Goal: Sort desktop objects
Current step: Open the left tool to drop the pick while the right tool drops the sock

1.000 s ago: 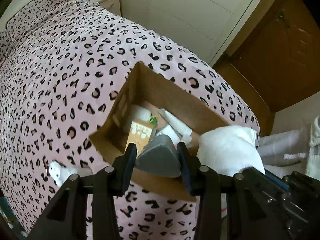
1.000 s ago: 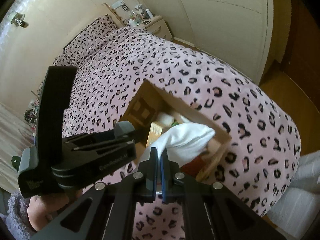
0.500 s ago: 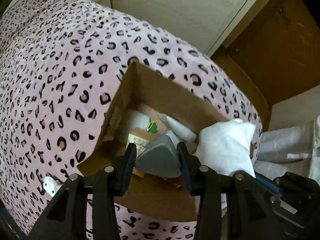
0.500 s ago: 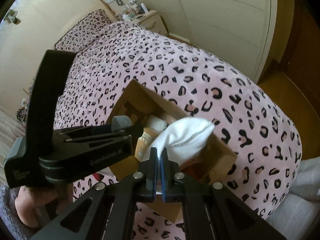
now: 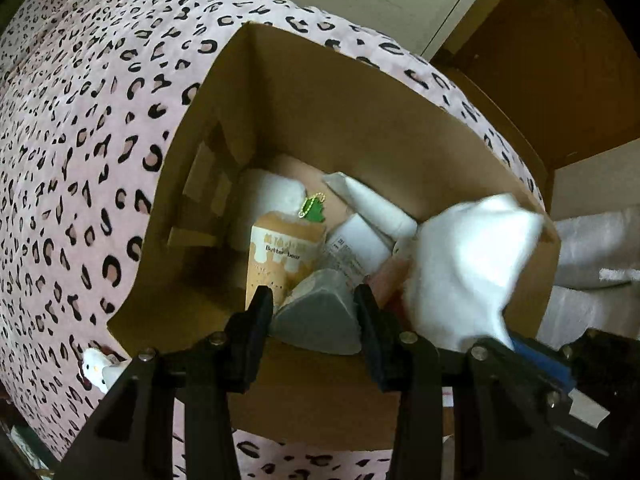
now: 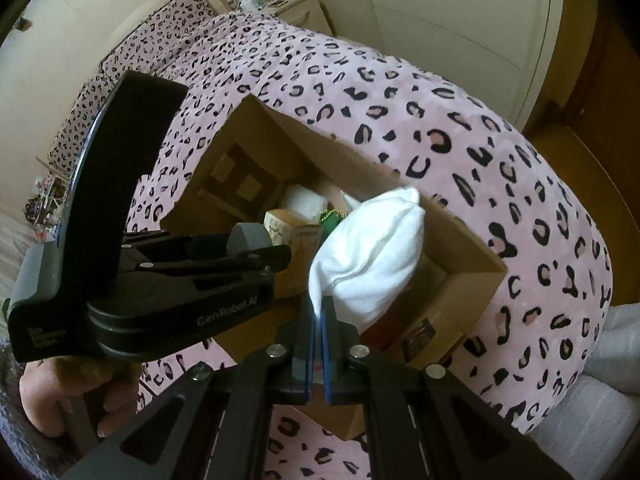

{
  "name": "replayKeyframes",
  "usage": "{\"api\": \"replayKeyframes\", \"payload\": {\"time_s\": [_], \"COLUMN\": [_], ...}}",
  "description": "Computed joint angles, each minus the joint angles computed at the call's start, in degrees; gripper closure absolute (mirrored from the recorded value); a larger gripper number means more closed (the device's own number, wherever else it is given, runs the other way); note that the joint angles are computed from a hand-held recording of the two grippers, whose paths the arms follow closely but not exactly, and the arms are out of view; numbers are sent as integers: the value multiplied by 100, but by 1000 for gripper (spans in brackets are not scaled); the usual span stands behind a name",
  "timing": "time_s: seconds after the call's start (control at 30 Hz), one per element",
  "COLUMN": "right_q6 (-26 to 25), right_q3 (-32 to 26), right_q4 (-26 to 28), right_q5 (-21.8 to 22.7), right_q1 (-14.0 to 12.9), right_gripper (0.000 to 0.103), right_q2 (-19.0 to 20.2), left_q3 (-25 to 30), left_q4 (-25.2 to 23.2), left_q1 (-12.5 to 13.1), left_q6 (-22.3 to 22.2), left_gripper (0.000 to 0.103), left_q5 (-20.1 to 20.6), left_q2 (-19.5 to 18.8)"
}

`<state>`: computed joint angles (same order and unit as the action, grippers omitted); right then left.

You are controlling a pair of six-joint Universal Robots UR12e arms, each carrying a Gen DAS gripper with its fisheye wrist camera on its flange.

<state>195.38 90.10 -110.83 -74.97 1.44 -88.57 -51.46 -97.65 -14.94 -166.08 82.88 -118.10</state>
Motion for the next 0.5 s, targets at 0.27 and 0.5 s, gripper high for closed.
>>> {"api": "replayKeyframes", "payload": {"time_s": [0.27, 0.5], "right_q6": [89, 225], "right_q3": [14, -32], "right_q4": [22, 46], "right_q5": [-10, 14], "right_q1": [-57, -106], "right_gripper": [97, 85], "right_q2": [-8, -127], "left_q3": [-26, -131], "left_q4": [-71, 171], "left_q1": [40, 123], "left_q6": [-27, 13], "left_gripper": [57, 29], "left_q5": [-131, -435], "left_q2": [13, 193]}}
